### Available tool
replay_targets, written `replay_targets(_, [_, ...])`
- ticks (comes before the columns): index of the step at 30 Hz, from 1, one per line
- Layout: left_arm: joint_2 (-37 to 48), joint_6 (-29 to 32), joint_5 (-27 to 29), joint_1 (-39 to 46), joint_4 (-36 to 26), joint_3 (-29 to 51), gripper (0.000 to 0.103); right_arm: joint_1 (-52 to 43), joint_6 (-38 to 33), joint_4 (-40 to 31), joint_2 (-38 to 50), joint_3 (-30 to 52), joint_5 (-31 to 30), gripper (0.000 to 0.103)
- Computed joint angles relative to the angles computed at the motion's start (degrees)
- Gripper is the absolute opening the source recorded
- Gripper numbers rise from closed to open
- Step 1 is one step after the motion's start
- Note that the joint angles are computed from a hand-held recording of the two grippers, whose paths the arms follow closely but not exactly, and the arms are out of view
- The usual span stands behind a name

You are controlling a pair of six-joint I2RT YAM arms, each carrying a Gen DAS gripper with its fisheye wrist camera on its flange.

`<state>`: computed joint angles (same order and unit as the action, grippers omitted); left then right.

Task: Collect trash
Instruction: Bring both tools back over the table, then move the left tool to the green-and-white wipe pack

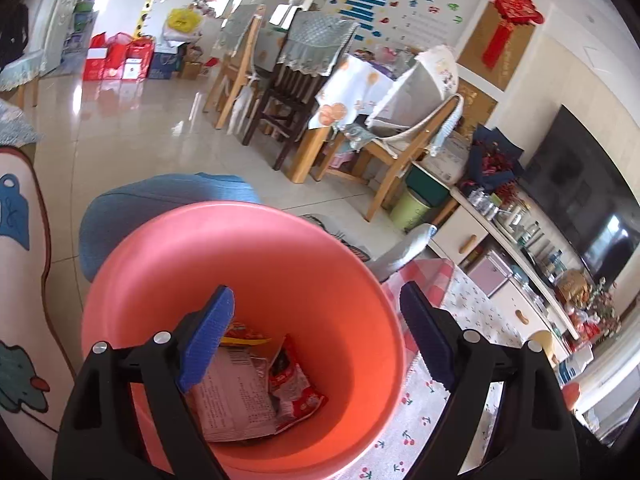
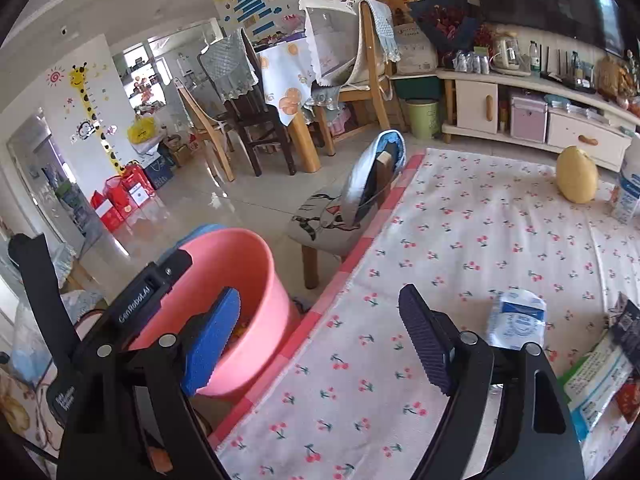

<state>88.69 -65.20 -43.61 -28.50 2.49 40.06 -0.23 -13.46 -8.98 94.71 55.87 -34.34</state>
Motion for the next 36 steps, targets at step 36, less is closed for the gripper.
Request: replay_targets(36, [18.5, 21.5, -0.7, -24.7, -10.5, 25.1, 0.089, -44.8, -29.5, -3.9, -3.0, -5.4, -14.2, 0.098])
